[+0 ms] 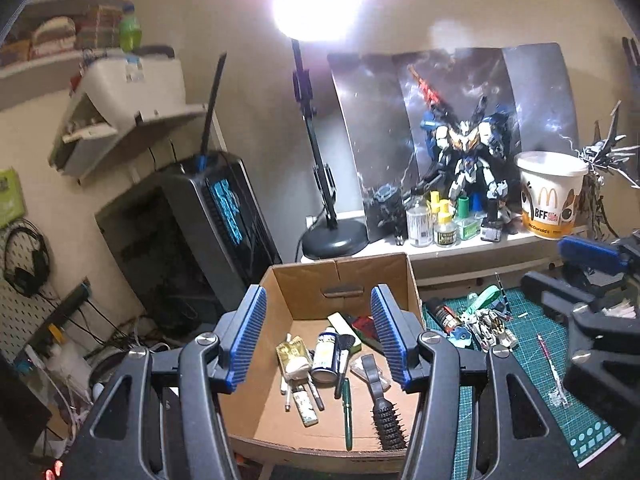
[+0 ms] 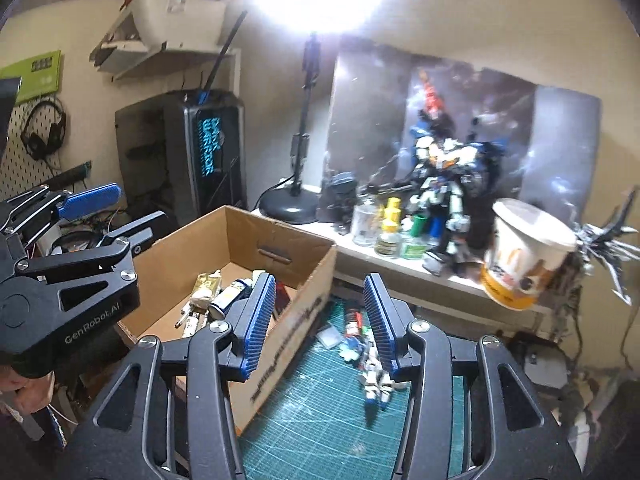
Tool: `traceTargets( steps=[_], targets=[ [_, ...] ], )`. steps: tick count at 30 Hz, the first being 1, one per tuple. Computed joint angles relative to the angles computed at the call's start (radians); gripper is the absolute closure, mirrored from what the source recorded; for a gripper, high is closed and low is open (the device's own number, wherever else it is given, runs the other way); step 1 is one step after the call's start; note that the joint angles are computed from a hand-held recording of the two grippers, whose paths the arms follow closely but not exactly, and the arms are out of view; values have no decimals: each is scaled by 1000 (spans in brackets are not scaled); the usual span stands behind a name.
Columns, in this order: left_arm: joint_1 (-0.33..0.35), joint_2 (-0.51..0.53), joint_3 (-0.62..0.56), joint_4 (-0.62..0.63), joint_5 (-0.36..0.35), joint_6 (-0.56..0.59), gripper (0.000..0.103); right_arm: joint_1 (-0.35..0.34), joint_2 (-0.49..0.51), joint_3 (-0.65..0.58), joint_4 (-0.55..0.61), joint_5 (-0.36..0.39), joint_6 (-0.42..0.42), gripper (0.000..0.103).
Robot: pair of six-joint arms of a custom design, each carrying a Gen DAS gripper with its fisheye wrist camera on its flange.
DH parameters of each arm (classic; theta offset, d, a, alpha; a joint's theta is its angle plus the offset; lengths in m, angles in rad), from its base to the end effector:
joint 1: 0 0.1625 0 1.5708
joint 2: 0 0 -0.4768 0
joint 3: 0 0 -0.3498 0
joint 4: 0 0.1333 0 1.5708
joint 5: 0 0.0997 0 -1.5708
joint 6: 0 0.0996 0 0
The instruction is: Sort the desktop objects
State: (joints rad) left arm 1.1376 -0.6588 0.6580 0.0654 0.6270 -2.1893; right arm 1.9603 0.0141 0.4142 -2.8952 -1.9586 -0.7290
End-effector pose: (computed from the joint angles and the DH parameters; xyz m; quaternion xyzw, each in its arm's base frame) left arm -0.1327 -0.7966 0.3514 0.1758 0.6986 -0.5036 0.4769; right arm 0.4413 -0.8233 0.0308 0.3985 -0.7940 0.3896 0.2430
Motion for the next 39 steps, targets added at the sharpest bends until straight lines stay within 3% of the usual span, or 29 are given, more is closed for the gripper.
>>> traceTargets(
  steps=[6, 9, 11, 16, 21, 26, 34, 39],
  targets=[
    [-35, -105, 306, -394, -1, 201, 48, -10, -142, 311, -216, -28, 23, 59],
    [-48, -141, 456, -665, 2, 366, 48, -15, -189, 415, -300, -45, 46, 59],
    [-54, -151, 498, -716, 12, 392, 47, -20, -219, 483, -353, -49, 62, 59],
    [-63, -162, 526, -615, 42, 276, 39, -25, -273, 615, -453, -67, 68, 58],
    [-53, -156, 510, -417, 125, 67, 38, -33, -317, 725, -543, -104, 81, 55],
    [-35, -105, 458, -300, 160, -56, 39, -52, -344, 799, -611, -119, 118, 55],
    [-20, -31, 396, -159, 220, -184, 39, -89, -354, 840, -671, -182, 153, 55],
    [-2, 17, 353, -90, 248, -258, 39, -103, -307, 786, -760, -297, 94, 55]
  ],
)
